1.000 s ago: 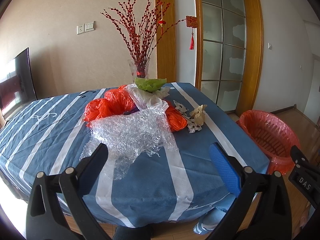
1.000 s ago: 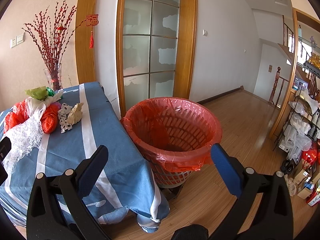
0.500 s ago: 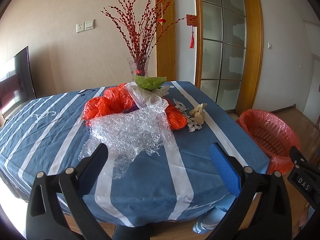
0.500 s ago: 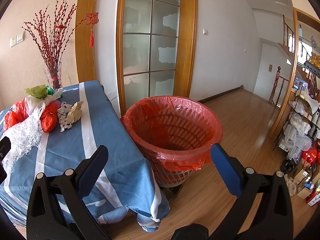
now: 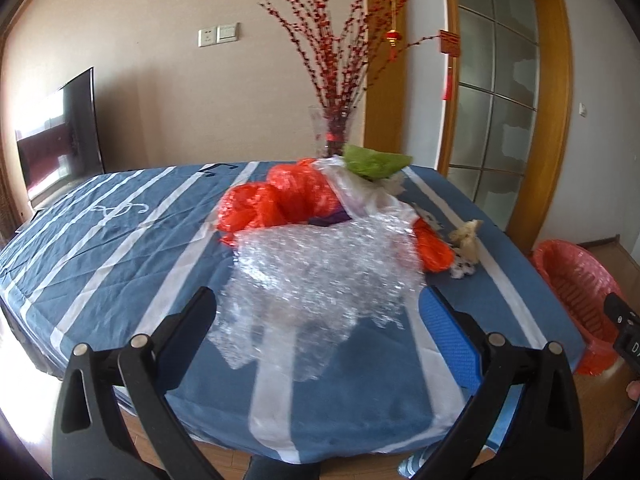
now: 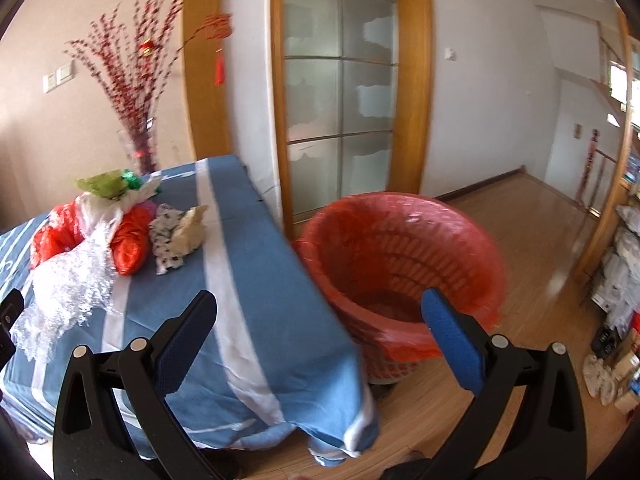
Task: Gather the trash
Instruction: 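Grasp the crumpled beige paper with the right gripper while the left gripper grasps the bubble wrap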
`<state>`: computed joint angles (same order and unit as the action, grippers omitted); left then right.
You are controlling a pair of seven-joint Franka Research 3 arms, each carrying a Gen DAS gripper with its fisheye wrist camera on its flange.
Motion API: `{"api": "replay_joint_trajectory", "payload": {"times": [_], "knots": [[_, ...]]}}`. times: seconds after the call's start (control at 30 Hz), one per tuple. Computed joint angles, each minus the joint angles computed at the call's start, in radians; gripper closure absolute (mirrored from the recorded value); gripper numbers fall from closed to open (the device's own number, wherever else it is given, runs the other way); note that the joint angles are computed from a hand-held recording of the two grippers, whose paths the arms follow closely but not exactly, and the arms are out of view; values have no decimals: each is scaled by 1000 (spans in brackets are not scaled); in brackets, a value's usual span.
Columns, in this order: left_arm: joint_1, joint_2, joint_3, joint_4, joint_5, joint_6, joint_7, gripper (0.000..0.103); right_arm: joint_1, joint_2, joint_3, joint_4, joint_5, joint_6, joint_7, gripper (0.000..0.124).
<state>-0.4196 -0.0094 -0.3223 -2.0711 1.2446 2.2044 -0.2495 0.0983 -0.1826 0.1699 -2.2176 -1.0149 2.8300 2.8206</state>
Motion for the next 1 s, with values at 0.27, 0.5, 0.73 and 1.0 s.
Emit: {"api": "replay_joint_trajectory", "payload": {"times": [0.27,0.5,0.73,1.0], "knots": [[61,-44,26,-55,-41,46,-30,4,93,223,-63,229,245,67,-295,37],[93,-35,40,-56,-73,92,25,4,106,476,3,523,700,-31,-755,66],[127,-23,56,-55,-73,197,69,4,140,627,-6,730,875,-214,-924,84],[142,42,79,15,-101,304,165,11,195,628,-92,729,973,-241,-995,112]]}}
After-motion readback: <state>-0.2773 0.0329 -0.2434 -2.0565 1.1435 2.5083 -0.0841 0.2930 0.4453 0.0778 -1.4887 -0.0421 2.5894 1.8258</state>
